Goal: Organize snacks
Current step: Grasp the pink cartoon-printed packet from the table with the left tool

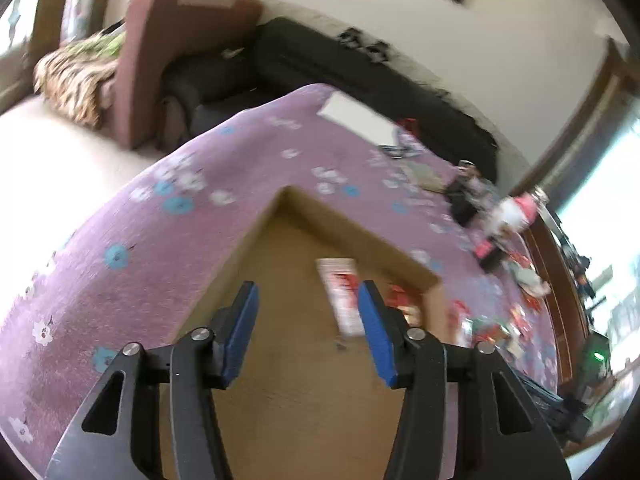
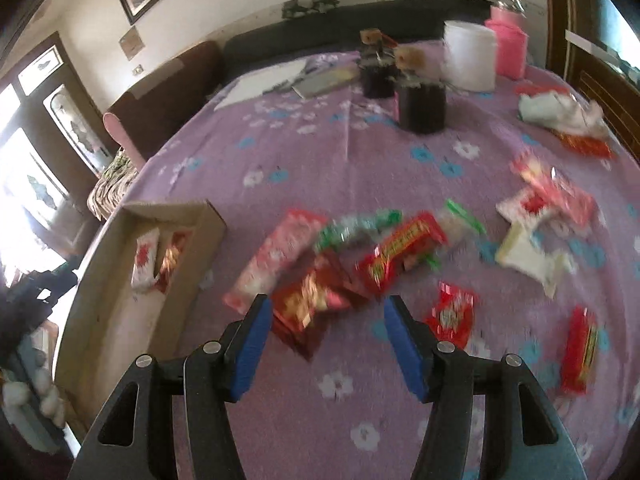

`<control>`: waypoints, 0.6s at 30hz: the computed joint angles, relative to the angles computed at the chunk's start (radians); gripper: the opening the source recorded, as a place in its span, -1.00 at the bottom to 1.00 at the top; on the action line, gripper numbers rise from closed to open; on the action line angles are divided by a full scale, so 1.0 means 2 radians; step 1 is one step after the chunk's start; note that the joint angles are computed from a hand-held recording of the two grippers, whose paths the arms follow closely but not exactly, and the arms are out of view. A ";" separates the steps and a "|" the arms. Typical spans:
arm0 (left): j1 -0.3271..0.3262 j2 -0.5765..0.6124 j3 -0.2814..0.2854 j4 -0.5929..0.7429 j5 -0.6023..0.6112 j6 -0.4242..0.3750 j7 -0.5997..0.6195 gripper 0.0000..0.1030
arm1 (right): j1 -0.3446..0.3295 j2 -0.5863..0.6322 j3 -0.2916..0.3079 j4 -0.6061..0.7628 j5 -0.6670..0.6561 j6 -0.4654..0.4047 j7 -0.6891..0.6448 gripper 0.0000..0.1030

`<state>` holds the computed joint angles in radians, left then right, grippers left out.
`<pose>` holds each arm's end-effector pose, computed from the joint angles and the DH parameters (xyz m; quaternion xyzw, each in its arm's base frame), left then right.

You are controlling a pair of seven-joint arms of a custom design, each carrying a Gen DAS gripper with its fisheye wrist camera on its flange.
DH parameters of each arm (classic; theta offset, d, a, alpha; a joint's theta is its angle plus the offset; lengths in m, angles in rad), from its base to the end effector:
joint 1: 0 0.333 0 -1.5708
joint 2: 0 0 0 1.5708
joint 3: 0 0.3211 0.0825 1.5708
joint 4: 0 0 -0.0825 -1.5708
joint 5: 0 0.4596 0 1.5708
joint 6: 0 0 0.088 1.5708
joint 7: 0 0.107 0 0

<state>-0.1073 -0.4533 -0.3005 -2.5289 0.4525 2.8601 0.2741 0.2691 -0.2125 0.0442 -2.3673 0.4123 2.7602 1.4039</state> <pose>0.4613 -0.2298 0.4759 -0.7816 0.4757 -0.3621 0.1781 0.5503 0.1611 0.4389 -0.7175 0.6198 -0.0966 0.3030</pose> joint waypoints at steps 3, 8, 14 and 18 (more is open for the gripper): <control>-0.030 0.024 0.007 0.032 -0.010 0.001 0.041 0.08 | 0.006 0.013 -0.007 0.008 0.029 -0.008 -0.006 0.17; -0.080 0.085 0.025 0.089 -0.059 -0.003 0.126 0.08 | 0.003 0.039 -0.004 0.023 0.040 0.006 0.002 -0.27; -0.101 0.180 0.012 0.183 -0.072 -0.042 0.200 0.08 | -0.021 0.002 0.002 -0.019 -0.017 0.022 0.018 -0.52; -0.115 0.276 0.007 0.287 -0.049 -0.110 0.227 0.08 | -0.003 -0.022 -0.033 -0.050 0.025 0.041 -0.035 -0.52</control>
